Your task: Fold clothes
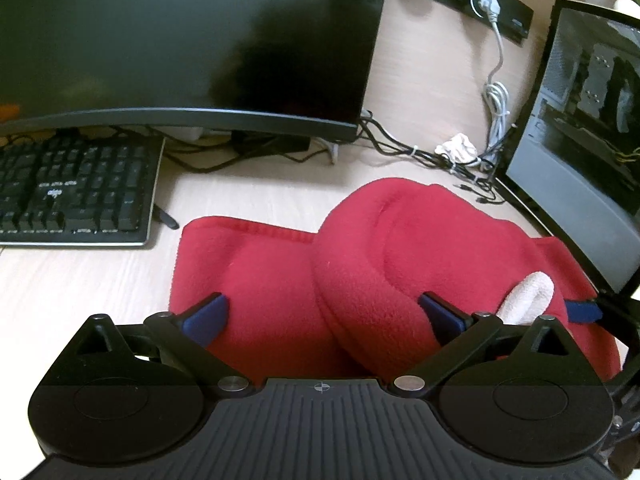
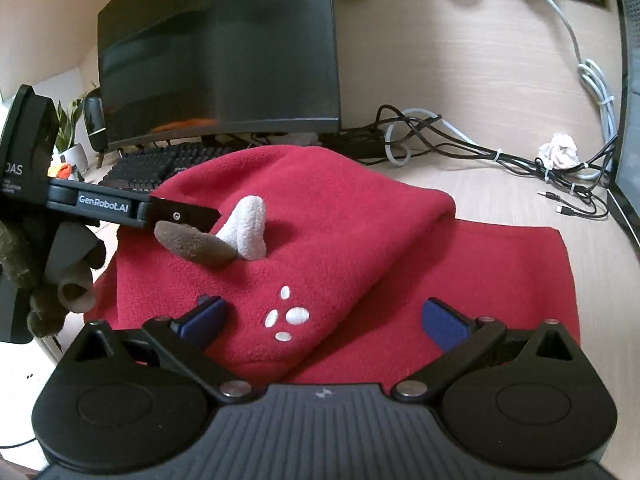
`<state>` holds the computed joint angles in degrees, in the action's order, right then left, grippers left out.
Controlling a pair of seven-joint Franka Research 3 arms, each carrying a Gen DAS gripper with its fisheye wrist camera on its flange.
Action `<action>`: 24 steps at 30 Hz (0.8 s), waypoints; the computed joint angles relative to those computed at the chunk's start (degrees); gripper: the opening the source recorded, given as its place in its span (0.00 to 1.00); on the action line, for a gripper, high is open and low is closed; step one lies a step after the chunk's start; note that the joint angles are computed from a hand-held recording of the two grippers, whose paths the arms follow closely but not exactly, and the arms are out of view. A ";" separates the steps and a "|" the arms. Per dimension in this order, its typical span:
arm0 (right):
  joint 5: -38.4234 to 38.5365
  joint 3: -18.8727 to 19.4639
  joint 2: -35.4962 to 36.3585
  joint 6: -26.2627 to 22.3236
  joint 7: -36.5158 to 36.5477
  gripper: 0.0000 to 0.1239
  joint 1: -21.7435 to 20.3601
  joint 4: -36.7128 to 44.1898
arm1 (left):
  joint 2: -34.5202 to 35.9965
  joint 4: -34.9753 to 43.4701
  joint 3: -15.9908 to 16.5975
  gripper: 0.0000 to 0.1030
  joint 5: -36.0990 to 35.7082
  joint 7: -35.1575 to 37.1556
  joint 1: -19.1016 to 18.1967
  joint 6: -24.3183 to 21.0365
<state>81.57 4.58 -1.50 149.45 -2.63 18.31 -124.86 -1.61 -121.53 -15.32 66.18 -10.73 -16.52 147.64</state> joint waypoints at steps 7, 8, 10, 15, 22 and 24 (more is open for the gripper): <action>-2.35 -1.51 -3.44 -6.54 -3.58 0.83 -0.85 -1.01 | -1.35 -1.47 -0.05 1.00 -1.12 -1.02 0.28 0.01; -4.08 -1.29 -3.71 -6.14 -3.70 0.83 -0.69 -1.20 | -1.79 -1.90 -0.23 1.00 -1.10 -2.37 0.30 -0.22; -7.39 -0.93 -3.16 -4.52 -2.22 0.83 -0.35 -1.31 | -3.21 -2.69 -1.05 1.00 -1.78 -4.35 -0.10 -1.14; -10.32 -1.59 -3.35 -5.04 -1.55 0.83 -0.59 -1.36 | -9.09 -6.75 -2.33 1.00 -5.15 -9.16 -0.77 4.71; -5.51 -2.32 1.17 -0.17 4.12 0.83 -2.15 7.74 | -6.15 -9.73 -5.03 1.00 -3.64 -19.67 6.40 33.12; -11.17 -0.53 6.24 8.54 10.28 0.83 -1.16 12.28 | -3.98 -8.86 -5.11 1.00 -7.42 -17.86 5.97 30.44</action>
<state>70.40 4.05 4.75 157.98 7.65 17.15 -112.58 -5.59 -130.39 -20.42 58.75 -28.59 -10.55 178.08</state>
